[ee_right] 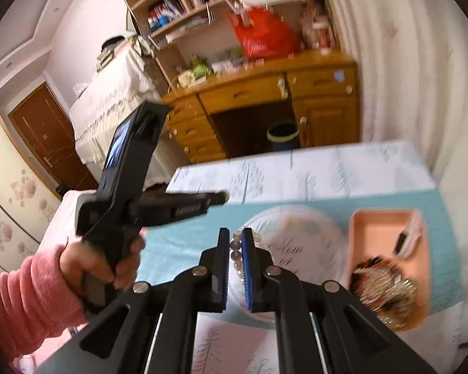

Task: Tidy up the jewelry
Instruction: 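Carry the stud earring and pearl bracelet into the pink tray and release both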

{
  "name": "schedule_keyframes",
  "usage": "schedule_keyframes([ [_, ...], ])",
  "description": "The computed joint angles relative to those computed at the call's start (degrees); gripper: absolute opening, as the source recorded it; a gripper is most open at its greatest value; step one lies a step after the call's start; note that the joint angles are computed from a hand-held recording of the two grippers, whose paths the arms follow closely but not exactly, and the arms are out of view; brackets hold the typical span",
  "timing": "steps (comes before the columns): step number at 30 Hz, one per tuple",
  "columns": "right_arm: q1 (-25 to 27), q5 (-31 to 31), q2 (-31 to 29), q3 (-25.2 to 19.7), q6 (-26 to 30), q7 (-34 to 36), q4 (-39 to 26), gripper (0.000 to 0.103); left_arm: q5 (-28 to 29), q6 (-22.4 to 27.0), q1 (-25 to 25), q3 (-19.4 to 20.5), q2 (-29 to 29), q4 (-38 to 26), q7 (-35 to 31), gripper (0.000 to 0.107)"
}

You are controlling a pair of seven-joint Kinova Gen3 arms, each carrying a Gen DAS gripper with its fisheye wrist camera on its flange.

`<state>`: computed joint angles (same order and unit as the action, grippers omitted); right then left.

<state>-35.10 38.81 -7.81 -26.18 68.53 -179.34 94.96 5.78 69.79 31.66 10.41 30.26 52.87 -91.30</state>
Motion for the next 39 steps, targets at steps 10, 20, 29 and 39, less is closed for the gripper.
schedule_keyframes([
  [10, 2.64, 2.18, -6.84, -4.22, 8.98, 6.26, -1.2, 0.007, 1.38, -0.95, 3.04, 1.66, -6.02, 3.83, 3.62, 0.004],
  [20, 6.72, -6.17, -15.34, 0.56, 6.21, 17.53, 2.72, 0.007, 5.45, -7.56, 6.74, 4.65, -7.84, 11.04, 8.16, 0.004],
  [29, 8.56, -13.9, -20.61, 8.2, 2.46, 28.84, 8.2, 0.007, 6.9, -11.51, 10.14, 6.05, -5.2, 12.43, 10.13, 0.004],
  [39, 14.18, -21.22, -22.38, 11.61, -0.67, 34.33, 10.65, 0.025, 0.95, -6.05, 14.49, 2.77, -2.88, 7.41, 20.04, 0.055],
])
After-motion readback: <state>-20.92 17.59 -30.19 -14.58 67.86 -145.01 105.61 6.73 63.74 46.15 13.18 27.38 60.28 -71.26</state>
